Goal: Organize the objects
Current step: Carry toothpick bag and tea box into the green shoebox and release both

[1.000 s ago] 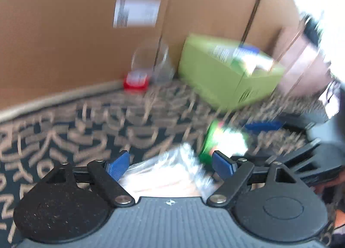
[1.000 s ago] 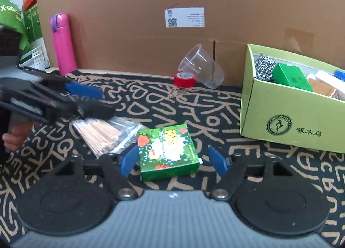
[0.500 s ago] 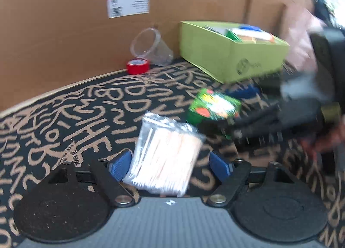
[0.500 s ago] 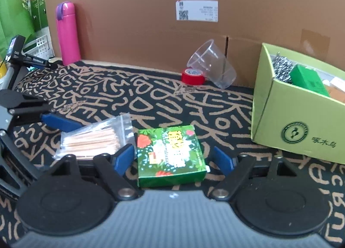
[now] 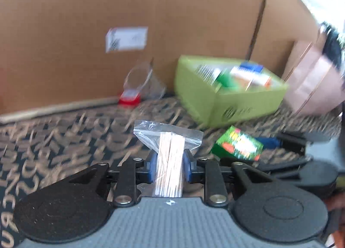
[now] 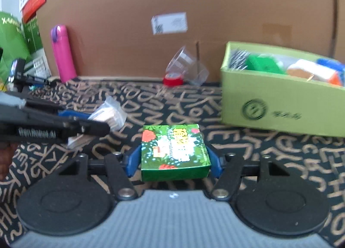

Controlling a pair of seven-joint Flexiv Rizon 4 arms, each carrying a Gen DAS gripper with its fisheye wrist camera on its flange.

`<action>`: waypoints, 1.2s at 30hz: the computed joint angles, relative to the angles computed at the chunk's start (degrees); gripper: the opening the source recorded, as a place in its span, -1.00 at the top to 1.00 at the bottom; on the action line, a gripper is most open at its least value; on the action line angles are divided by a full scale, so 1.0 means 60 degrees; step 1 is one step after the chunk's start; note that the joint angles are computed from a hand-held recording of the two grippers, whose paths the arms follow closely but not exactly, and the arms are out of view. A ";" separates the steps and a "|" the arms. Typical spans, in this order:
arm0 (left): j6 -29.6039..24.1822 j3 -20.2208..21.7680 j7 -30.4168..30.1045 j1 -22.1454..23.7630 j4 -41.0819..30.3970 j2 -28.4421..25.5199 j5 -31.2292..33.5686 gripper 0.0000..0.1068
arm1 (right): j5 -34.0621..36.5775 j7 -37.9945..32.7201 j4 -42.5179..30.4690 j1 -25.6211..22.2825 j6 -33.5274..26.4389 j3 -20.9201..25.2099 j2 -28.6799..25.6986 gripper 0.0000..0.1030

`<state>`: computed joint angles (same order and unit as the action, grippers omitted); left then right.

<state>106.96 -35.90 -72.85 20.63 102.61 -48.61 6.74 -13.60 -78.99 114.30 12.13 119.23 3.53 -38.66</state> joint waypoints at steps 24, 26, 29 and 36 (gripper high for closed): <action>-0.4452 0.1507 0.1058 -0.5090 -0.9543 -0.3619 -0.3760 0.51 | 0.3422 -0.0693 -0.3446 0.0434 -0.0711 -0.2985 -0.1051 -0.22; -0.4911 0.1946 0.0977 -0.5405 -1.0360 -0.3974 -0.4063 0.51 | 0.3210 -0.0467 -0.3754 0.0220 -0.0870 -0.2884 -0.1287 -0.22; -0.5150 0.2275 0.1077 -0.5676 -1.1117 -0.4378 -0.4453 0.44 | 0.2920 -0.0180 -0.4089 0.0039 -0.1047 -0.2803 -0.1589 -0.24; -0.3152 0.0754 0.2998 -0.4979 -0.8872 -0.3765 -0.5067 -0.69 | 0.3368 -0.0163 -0.3900 0.0644 -0.0420 -0.3521 -0.1977 -1.00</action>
